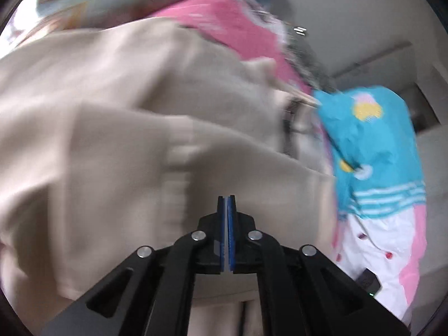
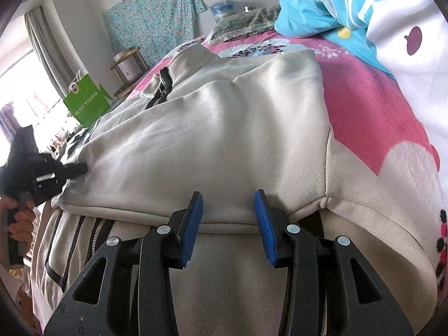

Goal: Fold large clothes

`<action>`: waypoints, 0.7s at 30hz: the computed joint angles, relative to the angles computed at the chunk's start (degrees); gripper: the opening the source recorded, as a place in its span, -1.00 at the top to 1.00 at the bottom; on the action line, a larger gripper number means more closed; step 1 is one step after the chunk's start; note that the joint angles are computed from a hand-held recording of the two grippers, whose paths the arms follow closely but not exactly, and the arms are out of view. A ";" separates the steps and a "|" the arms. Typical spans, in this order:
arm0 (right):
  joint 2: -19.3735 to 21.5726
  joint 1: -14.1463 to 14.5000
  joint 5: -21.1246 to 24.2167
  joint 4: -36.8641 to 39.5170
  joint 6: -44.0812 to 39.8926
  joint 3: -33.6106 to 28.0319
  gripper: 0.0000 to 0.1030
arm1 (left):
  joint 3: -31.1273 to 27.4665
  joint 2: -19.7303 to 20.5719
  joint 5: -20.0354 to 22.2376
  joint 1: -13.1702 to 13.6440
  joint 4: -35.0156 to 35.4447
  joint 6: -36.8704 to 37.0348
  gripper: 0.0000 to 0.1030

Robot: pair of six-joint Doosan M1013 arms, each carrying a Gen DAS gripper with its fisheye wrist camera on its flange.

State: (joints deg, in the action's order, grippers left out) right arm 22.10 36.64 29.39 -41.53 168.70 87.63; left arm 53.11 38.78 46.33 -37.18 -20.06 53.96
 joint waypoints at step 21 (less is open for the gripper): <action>-0.11 -0.20 -0.76 0.56 -0.07 0.22 0.25 | 1.76 -2.09 6.11 -3.35 23.40 -9.97 0.95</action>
State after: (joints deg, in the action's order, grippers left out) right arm 21.99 36.43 28.62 -40.97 168.63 87.85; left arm 54.86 36.68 52.44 -40.52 3.34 44.00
